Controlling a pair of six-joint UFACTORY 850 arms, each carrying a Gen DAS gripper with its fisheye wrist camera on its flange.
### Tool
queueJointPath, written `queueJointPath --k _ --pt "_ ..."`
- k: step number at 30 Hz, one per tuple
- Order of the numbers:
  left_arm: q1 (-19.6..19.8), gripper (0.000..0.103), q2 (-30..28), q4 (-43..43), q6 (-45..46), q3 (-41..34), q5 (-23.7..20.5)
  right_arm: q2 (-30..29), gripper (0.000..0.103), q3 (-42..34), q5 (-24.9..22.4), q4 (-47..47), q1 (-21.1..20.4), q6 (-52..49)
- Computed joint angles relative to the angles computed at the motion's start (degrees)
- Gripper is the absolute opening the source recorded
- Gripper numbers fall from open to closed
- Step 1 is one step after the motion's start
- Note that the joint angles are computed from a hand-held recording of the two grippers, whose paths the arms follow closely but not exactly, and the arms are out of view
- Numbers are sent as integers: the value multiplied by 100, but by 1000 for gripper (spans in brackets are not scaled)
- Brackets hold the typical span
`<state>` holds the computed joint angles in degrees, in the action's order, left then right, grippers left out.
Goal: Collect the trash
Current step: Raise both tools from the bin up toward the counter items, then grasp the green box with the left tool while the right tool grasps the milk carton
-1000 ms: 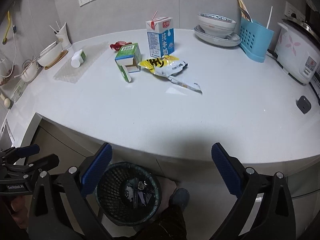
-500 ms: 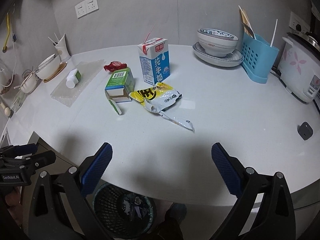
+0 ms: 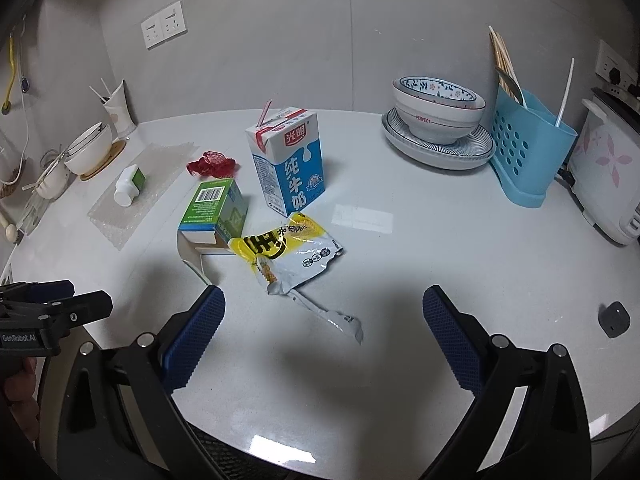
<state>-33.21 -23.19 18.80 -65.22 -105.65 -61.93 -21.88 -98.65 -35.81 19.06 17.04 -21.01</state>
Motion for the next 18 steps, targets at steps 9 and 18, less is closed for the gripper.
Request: queueJointPath --k 9,18 --pt "220 97 -726 -108 307 -1087 -352 -675 95 -906 -289 227 -84 -439" --pt "461 97 -1670 -368 689 -2412 -912 -1723 95 -2518 -887 692 -128 -1027"
